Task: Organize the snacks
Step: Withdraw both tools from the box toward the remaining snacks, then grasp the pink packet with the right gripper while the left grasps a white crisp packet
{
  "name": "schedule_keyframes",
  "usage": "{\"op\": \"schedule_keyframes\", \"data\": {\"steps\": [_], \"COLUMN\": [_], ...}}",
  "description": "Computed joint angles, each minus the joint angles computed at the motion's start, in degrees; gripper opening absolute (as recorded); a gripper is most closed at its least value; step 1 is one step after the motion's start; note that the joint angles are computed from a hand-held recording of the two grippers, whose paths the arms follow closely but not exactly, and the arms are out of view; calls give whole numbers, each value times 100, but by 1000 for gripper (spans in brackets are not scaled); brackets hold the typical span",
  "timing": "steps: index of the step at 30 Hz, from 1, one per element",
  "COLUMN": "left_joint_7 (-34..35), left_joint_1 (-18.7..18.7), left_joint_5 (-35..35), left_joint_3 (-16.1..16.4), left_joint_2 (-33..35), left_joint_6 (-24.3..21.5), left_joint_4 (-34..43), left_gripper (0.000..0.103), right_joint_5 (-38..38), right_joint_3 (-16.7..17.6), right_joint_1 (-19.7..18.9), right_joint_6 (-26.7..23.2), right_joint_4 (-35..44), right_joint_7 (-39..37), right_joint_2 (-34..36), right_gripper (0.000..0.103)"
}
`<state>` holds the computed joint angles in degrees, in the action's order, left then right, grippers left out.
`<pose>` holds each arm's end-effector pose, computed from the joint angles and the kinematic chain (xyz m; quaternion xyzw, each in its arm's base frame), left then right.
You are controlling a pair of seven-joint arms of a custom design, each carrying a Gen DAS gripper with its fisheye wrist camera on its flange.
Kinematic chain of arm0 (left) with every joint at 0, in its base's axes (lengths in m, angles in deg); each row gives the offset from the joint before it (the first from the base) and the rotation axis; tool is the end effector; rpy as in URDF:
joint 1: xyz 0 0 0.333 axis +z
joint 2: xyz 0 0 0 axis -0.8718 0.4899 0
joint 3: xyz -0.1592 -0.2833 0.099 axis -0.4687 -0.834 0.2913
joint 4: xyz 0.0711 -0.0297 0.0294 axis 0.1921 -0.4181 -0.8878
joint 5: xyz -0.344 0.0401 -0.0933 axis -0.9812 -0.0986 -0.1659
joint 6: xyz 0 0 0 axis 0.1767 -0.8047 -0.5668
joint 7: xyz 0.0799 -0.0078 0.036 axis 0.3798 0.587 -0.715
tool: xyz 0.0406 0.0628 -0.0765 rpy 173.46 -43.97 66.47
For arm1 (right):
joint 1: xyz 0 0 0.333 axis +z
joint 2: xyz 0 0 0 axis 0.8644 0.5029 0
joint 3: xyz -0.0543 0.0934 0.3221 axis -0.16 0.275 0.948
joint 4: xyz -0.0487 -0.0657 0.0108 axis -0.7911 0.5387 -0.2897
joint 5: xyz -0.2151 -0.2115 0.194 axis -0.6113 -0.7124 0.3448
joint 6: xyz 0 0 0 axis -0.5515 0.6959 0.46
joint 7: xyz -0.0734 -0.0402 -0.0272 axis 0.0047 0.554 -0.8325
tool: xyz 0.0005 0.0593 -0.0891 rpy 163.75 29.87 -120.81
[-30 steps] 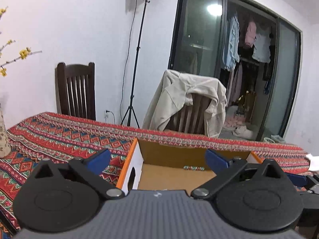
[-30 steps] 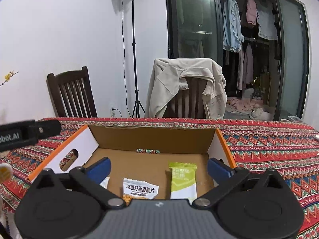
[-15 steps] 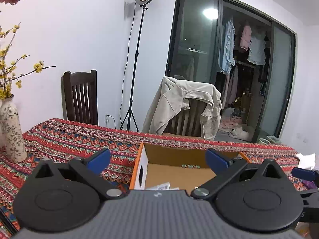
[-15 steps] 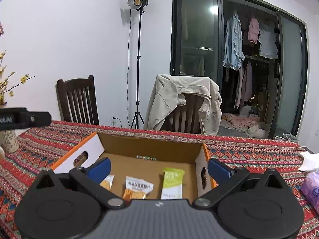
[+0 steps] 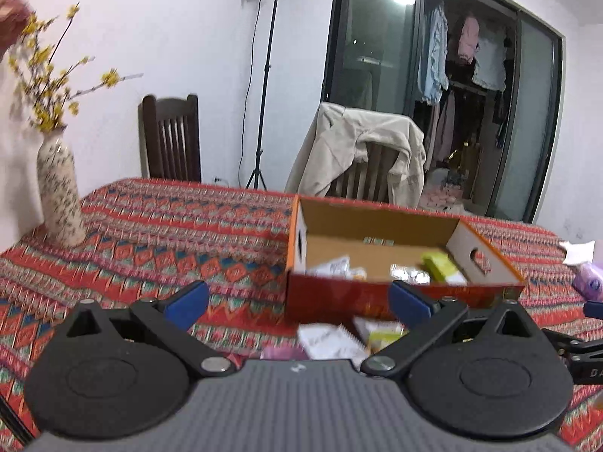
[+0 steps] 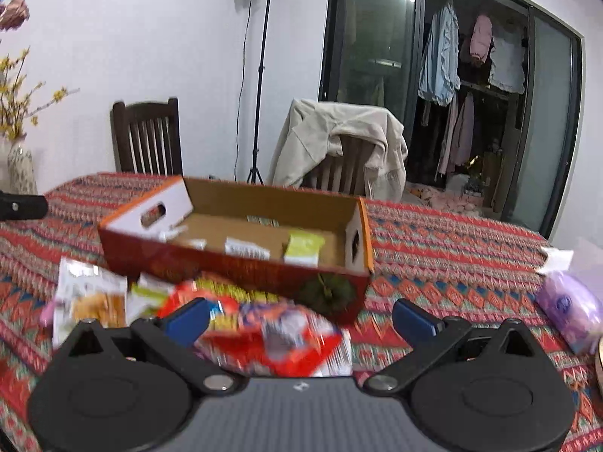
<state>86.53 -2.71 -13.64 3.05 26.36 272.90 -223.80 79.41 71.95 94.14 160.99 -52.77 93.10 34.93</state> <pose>0.3638 -0.1148 0.4298 -0.7090 0.4581 -0.3397 0.4148 0.4708 0.3086 0.4077 -0.7524 0.4390 -0.2819 0.4021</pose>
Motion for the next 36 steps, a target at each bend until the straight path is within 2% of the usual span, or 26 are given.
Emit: {"op": "schedule_keyframes", "data": {"steps": [5,10,14,17,21,22,25,26,28,29,35,36], "left_joint_7": [-37,-167,-335,-509,-684,-720,-797,-805,-804,-800,-770,-771], "left_joint_1": [-287,-429,-264,-4,192,221,302,318,338,346,374,370], "left_joint_5": [-6,-114,-229,-260,-194,-189,-153,-145,-146,-152,-176,-180], "left_joint_3": [99,9,-262,-532,-674,-696,-719,-718,-724,-730,-777,-780], "left_joint_2": [103,67,-16,-181,-220,-226,-140,-96,-42,-23,45,40], "left_joint_6": [-7,69,220,400,597,627,728,748,777,798,787,775], "left_joint_4": [-352,-635,-714,-739,-779,-790,-818,-822,-828,-832,-818,-817], "left_gripper": [103,103,103,103,103,103,103,103,103,103,103,103], "right_joint_5": [352,807,1037,1200,1809,1829,1430,1399,829,772,42,-150], "right_joint_3": [-149,-252,-328,-444,-1122,-1191,-852,-890,-491,-374,-150,-2], "right_joint_1": [151,261,313,402,1044,1087,664,669,150,25,-298,-460], "right_joint_6": [-118,-275,-441,-598,-931,-996,-996,-1038,-1025,-964,-741,-634], "right_joint_4": [-386,-486,-358,-140,238,274,181,172,12,-35,-387,-471], "right_joint_7": [-287,-547,-520,-480,-764,-750,-358,-316,160,130,608,760], "right_joint_2": [-152,-144,-67,40,278,324,346,355,303,292,169,154], "right_gripper": [103,103,103,103,103,103,103,103,103,103,102,100]}}
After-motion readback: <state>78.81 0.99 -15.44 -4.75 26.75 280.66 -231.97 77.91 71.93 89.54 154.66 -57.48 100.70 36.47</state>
